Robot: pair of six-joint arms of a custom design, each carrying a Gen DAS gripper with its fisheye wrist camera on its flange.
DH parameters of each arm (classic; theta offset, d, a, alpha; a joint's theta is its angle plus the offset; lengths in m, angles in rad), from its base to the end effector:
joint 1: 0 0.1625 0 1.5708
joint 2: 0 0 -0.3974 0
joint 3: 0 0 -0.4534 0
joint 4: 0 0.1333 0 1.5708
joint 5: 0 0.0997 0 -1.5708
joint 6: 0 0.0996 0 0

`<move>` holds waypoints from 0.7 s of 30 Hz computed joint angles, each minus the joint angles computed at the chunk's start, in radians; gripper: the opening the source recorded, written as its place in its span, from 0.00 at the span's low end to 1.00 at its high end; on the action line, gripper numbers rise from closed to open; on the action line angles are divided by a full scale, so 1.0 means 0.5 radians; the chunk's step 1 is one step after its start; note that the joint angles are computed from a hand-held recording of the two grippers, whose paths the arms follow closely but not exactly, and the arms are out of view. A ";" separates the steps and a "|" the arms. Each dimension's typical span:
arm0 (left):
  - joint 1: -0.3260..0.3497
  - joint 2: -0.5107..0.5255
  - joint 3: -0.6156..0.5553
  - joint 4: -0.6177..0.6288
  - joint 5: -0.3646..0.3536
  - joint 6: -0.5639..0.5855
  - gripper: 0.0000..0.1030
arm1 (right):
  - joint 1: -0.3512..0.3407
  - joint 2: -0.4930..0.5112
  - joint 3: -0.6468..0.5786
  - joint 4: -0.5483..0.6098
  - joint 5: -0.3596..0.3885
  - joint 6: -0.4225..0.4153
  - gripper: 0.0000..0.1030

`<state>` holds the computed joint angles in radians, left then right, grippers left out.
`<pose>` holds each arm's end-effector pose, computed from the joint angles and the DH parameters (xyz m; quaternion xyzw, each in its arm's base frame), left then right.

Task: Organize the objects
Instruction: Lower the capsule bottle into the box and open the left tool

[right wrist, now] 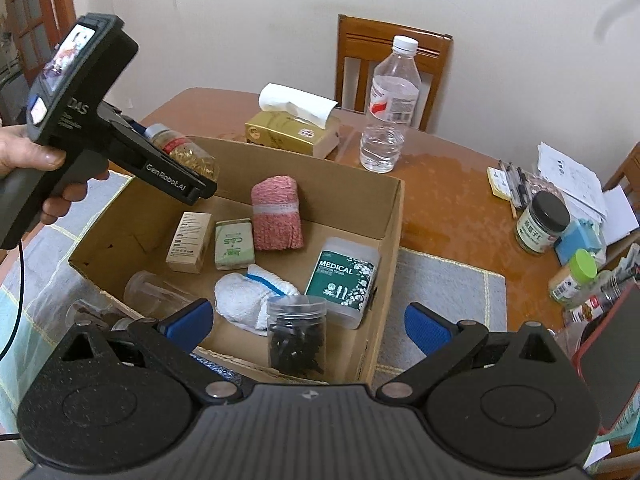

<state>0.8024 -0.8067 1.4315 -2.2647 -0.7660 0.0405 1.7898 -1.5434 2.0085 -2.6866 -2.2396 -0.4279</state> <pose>-0.3716 -0.6796 0.1222 0.3494 0.8507 -0.1690 0.3544 0.1878 -0.5143 0.3546 0.1850 -0.8820 0.2679 0.3408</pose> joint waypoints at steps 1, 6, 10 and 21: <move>0.000 0.006 -0.003 -0.028 0.010 0.016 0.91 | 0.001 -0.001 0.003 -0.002 -0.005 0.009 1.00; -0.009 -0.013 0.013 -0.117 0.004 0.048 0.92 | 0.013 -0.011 0.020 -0.004 -0.031 0.045 1.00; -0.029 -0.064 0.071 -0.149 0.006 0.039 0.93 | 0.029 -0.025 0.041 -0.016 -0.051 0.057 1.00; -0.136 -0.337 0.394 -0.200 0.009 -0.097 0.95 | 0.070 -0.114 0.168 -0.040 -0.046 0.118 1.00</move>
<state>0.7345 -0.9752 1.6286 -2.3645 -0.7615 -0.0078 1.8249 -1.6004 2.0925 -2.7068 -2.2625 -0.3688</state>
